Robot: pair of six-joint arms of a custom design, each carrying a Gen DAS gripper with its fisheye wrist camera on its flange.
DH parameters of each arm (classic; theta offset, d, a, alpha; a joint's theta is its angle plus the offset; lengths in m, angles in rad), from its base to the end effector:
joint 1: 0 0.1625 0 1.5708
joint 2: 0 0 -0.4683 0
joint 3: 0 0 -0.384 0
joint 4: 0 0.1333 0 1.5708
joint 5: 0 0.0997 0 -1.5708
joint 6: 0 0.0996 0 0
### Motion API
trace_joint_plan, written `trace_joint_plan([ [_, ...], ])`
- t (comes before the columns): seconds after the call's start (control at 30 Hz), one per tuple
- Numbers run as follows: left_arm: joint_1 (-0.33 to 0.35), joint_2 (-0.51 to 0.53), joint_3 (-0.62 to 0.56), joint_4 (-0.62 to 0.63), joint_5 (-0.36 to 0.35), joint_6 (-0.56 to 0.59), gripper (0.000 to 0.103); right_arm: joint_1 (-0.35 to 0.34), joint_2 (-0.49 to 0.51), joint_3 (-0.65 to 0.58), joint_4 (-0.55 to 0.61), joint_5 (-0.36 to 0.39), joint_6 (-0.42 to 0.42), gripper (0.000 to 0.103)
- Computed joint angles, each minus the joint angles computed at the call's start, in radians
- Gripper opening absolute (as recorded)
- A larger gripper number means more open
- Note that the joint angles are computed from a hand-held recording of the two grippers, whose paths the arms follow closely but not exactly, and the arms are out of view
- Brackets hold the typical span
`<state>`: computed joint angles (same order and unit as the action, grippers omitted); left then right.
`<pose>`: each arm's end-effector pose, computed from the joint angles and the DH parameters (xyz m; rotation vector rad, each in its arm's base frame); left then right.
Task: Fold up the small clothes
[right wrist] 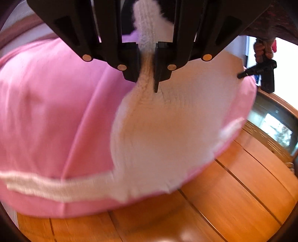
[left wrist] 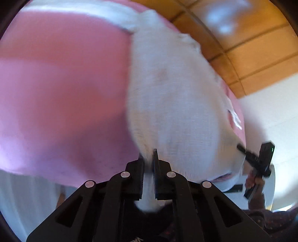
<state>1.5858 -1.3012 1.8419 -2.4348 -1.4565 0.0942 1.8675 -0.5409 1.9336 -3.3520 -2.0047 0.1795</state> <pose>0.1533 -0.5777 0.3541 0.0900 2.9723 -0.4749 0.2617 -0.5432 -0.0202 0.0418 -2.7386 0.6654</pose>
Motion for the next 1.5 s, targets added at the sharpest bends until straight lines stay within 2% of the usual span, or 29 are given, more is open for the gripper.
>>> trace_joint_plan([
  [0.1,-0.014,-0.010,0.019,-0.091,0.008,0.014,0.006,-0.018,0.010,-0.004,0.033,-0.003,0.010,0.012],
  [0.13,-0.028,-0.009,0.025,-0.126,0.024,0.026,0.006,-0.028,0.005,0.006,0.026,0.011,0.015,0.016],
  [0.2,-0.061,0.007,0.033,-0.190,0.053,0.058,0.006,-0.046,-0.012,0.026,0.001,0.044,0.037,0.035],
  [0.23,-0.080,0.020,0.037,-0.221,0.071,0.066,0.006,-0.056,-0.024,0.050,-0.041,0.053,0.037,0.052],
  [0.27,-0.093,0.035,0.034,-0.244,0.089,0.079,0.007,-0.059,-0.037,0.065,-0.076,0.047,0.034,0.053],
  [0.3,-0.108,0.048,0.036,-0.269,0.114,0.098,0.022,-0.063,-0.045,0.069,-0.106,0.044,0.034,0.053],
  [0.33,-0.109,0.052,0.030,-0.275,0.121,0.115,0.031,-0.071,-0.052,0.072,-0.140,0.042,0.038,0.053],
  [0.37,-0.115,0.072,0.019,-0.289,0.126,0.121,0.044,-0.077,-0.054,0.073,-0.166,0.038,0.043,0.053],
  [0.4,-0.122,0.091,0.014,-0.305,0.128,0.119,0.049,-0.092,-0.064,0.081,-0.211,0.030,0.053,0.054],
  [0.6,-0.158,0.202,-0.039,-0.345,0.242,0.132,0.049,-0.201,-0.079,0.048,-0.410,-0.022,0.194,0.057],
  [0.73,-0.164,0.247,-0.062,-0.349,0.299,0.144,0.050,-0.289,-0.085,-0.006,-0.483,-0.052,0.294,0.052],
  [0.8,-0.161,0.253,-0.066,-0.348,0.297,0.145,0.054,-0.315,-0.084,-0.049,-0.470,-0.082,0.311,0.050],
  [0.93,-0.164,0.261,-0.071,-0.342,0.313,0.165,0.056,-0.349,-0.073,-0.145,-0.414,-0.118,0.331,0.044],
  [1.0,-0.163,0.264,-0.076,-0.335,0.318,0.171,0.057,-0.357,-0.071,-0.201,-0.346,-0.152,0.327,0.035],
  [1.03,-0.165,0.265,-0.075,-0.334,0.325,0.176,0.057,-0.359,-0.075,-0.215,-0.309,-0.174,0.319,0.015],
  [1.07,-0.167,0.266,-0.077,-0.333,0.329,0.178,0.057,-0.362,-0.087,-0.223,-0.252,-0.215,0.299,0.007],
  [1.17,-0.169,0.270,-0.078,-0.333,0.334,0.184,0.058,-0.348,-0.085,-0.284,-0.163,-0.340,0.224,0.006],
  [1.2,-0.168,0.272,-0.081,-0.332,0.332,0.181,0.060,-0.351,-0.092,-0.292,-0.143,-0.354,0.228,0.006],
  [1.3,-0.172,0.280,-0.087,-0.333,0.333,0.177,0.066,-0.342,-0.096,-0.316,-0.123,-0.357,0.204,0.006],
  [1.4,-0.173,0.280,-0.090,-0.335,0.322,0.174,0.068,-0.298,-0.081,-0.345,-0.171,-0.289,0.108,0.006],
  [1.5,-0.162,0.273,-0.098,-0.323,0.282,0.159,0.068,-0.247,-0.058,-0.387,-0.164,-0.209,0.026,0.006],
])
